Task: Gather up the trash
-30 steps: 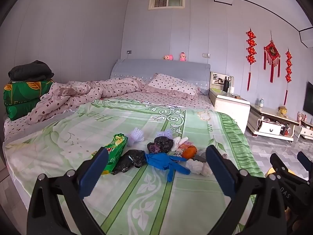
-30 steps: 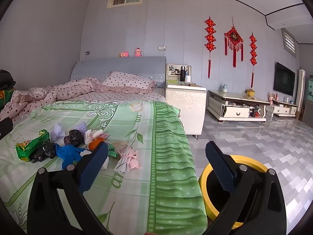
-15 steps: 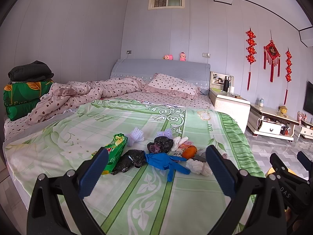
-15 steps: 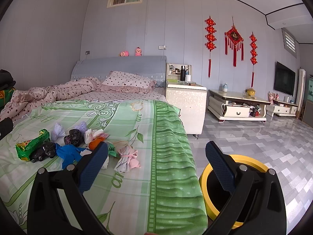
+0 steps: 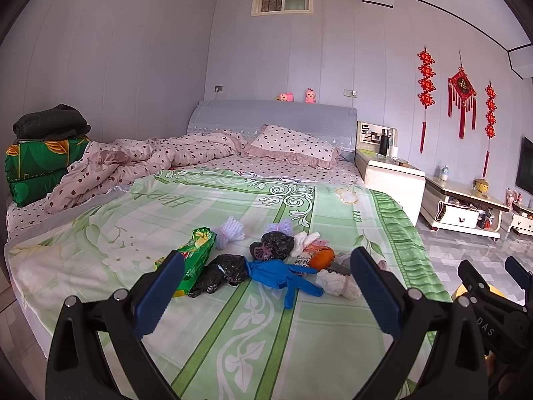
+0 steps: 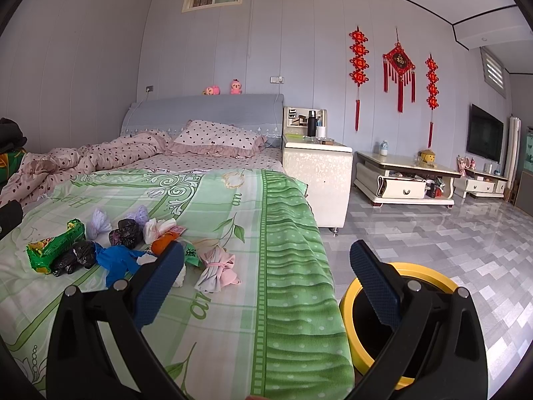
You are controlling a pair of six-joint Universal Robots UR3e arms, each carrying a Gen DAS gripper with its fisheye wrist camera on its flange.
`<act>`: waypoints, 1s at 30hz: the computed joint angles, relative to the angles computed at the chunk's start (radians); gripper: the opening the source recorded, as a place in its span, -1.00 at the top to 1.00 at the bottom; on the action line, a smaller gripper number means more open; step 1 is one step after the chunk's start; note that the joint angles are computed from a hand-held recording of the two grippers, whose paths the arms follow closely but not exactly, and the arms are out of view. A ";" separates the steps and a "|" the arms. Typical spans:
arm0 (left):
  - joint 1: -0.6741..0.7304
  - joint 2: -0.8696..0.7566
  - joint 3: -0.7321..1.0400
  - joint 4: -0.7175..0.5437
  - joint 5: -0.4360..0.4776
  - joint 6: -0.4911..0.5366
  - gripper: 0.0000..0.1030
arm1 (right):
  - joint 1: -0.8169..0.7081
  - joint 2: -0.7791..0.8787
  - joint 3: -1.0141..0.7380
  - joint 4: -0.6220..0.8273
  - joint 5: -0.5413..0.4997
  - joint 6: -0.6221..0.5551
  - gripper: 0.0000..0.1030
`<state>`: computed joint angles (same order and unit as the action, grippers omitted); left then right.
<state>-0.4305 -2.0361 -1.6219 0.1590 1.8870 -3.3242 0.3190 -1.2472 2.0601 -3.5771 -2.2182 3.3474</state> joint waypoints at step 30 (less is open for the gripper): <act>0.004 -0.002 -0.005 0.005 -0.004 0.000 -0.86 | -0.001 -0.004 0.000 0.009 0.003 0.002 -0.86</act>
